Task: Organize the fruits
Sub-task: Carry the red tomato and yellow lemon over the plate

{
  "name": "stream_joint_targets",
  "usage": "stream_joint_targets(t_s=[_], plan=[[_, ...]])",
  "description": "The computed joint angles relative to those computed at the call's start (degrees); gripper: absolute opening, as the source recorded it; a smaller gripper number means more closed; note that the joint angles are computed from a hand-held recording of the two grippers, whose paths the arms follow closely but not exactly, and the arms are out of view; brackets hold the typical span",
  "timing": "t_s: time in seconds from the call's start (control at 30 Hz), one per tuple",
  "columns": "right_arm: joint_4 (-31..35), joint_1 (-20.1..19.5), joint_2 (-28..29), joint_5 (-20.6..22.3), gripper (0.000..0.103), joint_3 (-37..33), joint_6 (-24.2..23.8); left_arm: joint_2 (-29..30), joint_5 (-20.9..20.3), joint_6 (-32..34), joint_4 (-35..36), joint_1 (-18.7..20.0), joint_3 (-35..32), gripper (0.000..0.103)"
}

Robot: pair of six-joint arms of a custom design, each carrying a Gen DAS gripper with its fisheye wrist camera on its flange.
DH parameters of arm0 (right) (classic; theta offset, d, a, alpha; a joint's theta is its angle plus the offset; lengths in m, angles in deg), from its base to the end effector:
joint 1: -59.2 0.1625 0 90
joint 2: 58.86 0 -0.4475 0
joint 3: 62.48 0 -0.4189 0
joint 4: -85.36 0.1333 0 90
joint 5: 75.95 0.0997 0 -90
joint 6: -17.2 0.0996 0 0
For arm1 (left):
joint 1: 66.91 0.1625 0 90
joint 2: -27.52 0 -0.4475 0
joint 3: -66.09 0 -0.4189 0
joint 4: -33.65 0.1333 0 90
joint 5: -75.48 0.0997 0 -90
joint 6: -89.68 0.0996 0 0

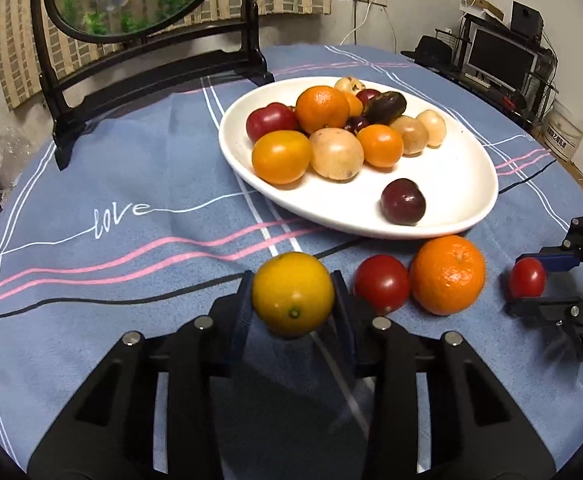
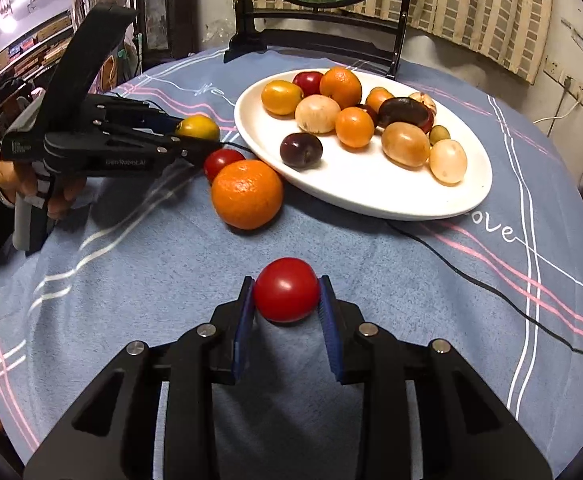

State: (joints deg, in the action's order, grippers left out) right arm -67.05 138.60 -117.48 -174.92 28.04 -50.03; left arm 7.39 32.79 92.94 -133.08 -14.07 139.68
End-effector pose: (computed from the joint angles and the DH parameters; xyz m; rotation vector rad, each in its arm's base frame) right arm -0.0175 -0.7338 0.2890 1.2094 -2.3645 0.4326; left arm -0.3113 -0.7526 -0.0427 0.6144 2.2840 -0.7648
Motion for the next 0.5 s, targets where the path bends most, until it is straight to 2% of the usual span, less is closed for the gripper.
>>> stream_joint_targets(t_s=[0.17,0.3,0.5], plan=[[0.9,-0.2,-1.7,1.2,0.031,1.5,0.9,-0.9,3.3,-1.6,-1.0,-1.6,2.8,0.038],[1.6,-0.6,-2.8,1.9,0.032,2.4,1.5,-2.4,5.2,-5.5,-0.6,-3.7,6.0,0.038],[1.8,-0.9,-4.8,6.3,0.032,3.7,2.3,-2.6,7.2,-5.7,-3.2,-7.2,7.0,0.038]])
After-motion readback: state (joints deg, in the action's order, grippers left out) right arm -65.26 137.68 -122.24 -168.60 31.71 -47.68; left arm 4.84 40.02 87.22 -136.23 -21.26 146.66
